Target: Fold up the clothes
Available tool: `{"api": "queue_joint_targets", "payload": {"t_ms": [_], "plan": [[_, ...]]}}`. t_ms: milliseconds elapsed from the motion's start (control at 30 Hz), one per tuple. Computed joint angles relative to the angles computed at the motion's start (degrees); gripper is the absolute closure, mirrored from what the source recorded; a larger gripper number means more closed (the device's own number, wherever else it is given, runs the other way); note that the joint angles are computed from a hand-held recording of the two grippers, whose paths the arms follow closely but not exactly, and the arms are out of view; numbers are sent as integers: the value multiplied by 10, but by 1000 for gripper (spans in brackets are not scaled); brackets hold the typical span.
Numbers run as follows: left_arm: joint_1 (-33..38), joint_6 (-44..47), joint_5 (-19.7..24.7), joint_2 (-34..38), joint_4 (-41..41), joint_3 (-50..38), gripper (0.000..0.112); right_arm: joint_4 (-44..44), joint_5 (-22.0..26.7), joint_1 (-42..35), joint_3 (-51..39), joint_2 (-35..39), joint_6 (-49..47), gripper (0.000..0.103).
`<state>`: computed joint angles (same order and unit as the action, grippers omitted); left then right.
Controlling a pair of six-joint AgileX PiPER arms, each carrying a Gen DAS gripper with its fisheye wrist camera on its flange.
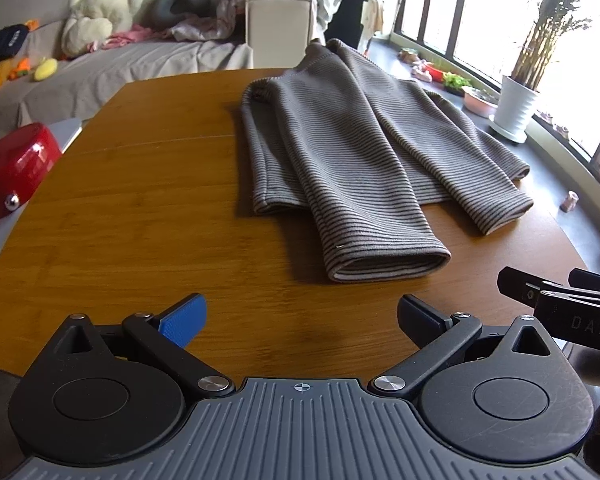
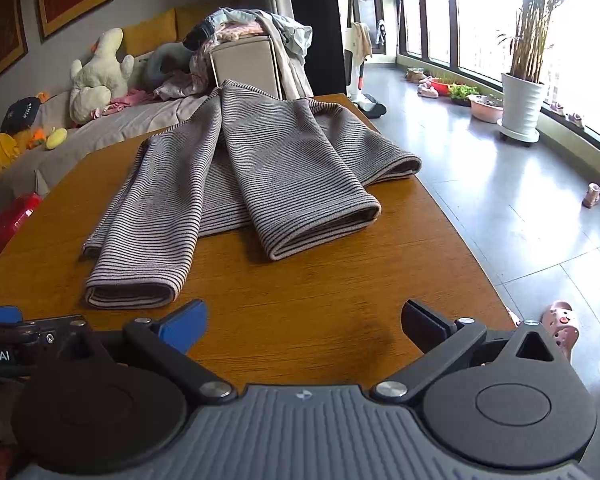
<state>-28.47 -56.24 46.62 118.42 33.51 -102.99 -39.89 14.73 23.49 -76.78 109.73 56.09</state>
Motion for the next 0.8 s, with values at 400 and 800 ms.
{"api": "queue_joint_targets", "payload": {"t_ms": [400, 800], "plan": [[-2, -9, -1, -2, 13, 4, 9, 31, 24, 15, -24, 12, -39, 0], [-1, -10, 1, -3, 9, 6, 9, 8, 22, 18, -13, 7, -12, 0]]}}
